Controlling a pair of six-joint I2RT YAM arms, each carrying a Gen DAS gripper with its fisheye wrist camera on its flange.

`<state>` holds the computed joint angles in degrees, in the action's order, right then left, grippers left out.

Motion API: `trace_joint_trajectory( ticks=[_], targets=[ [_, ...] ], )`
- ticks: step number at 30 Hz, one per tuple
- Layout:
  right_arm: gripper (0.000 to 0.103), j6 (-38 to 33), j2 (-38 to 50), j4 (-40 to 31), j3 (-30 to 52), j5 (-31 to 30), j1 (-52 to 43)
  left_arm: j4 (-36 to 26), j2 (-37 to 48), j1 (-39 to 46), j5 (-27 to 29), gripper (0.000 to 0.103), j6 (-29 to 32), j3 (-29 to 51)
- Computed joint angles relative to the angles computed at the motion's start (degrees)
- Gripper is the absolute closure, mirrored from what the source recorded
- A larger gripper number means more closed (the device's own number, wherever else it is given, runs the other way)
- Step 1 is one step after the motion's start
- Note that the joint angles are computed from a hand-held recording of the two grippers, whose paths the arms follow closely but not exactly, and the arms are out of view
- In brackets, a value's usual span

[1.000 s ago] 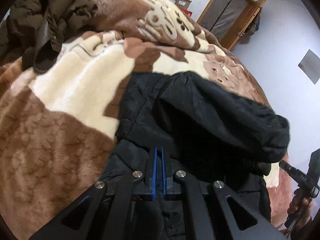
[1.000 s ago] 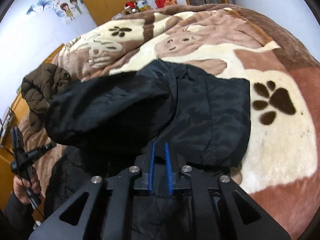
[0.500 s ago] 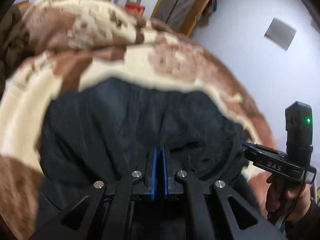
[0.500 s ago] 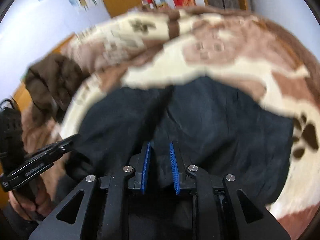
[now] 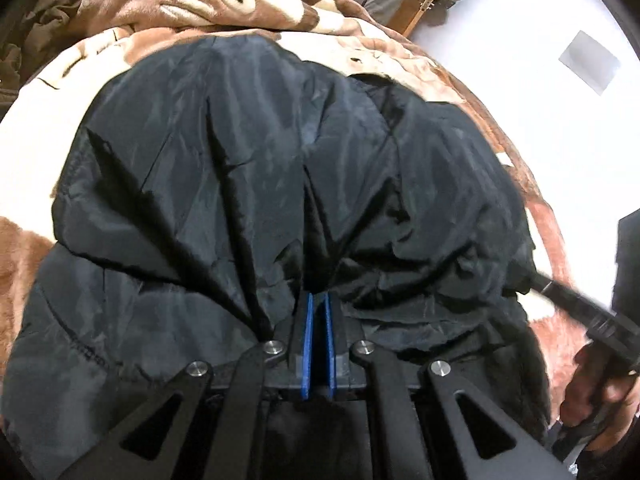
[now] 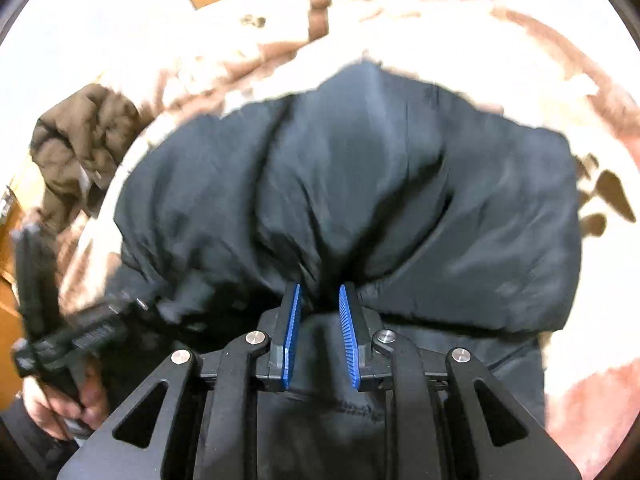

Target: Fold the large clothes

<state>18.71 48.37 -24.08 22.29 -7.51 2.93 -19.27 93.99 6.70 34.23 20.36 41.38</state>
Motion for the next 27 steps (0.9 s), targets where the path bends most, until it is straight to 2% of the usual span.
trace_joint_trajectory(
  ticks=[3, 6, 7, 9, 13, 15, 17, 19, 21, 24, 27],
  targets=[
    [0.083, 0.9, -2.4, -1.3, 3.7, 1.2, 2.9, -3.3, -4.1, 2.3, 3.0, 0.096, 1.2, 0.2],
    [0.083, 1.0, 2.9, 2.9, 6.3, 3.1, 7.6, -4.7, -5.8, 4.6, 6.0, 0.095, 0.0, 2.9],
    [0.083, 1.1, 6.6, 5.0, 6.8, 4.0, 9.1, -3.7, -5.6, 5.0, 6.1, 0.092, -1.1, 4.0],
    [0.083, 1.3, 12.8, 8.3, 6.5, 4.1, 9.8, -1.1, -3.5, 5.3, 4.6, 0.080, -2.8, 5.3],
    [0.083, 2.2, 23.5, 18.4, 2.0, 6.4, 9.5, 1.4, 2.8, 3.7, 0.9, 0.080, -3.5, 6.0],
    [0.083, 1.7, 25.5, 24.4, -1.0, 3.7, 6.4, 3.8, 5.4, 3.1, -0.3, 0.080, -2.5, 3.8],
    [0.083, 0.0, 27.3, 27.9, -2.6, 4.0, 6.0, 7.3, 8.1, 2.8, 0.4, 0.079, -3.0, 2.7],
    [0.083, -0.2, 27.1, 26.0, -1.6, 5.6, 7.5, 8.1, 7.7, 2.9, 0.6, 0.079, -3.6, 1.8],
    [0.083, 0.4, 24.1, 20.0, 0.2, 5.7, 7.8, 5.2, 6.1, 3.2, 0.3, 0.079, -3.2, 2.1],
    [0.082, 0.3, 14.5, 12.6, 1.0, 4.9, 7.5, -0.2, 3.1, 5.3, 2.0, 0.079, -0.4, 3.9],
    [0.082, -1.4, 7.0, 9.0, 2.4, 6.5, 5.2, -2.2, -0.8, 7.5, 4.5, 0.079, 0.3, 5.3]
  ],
)
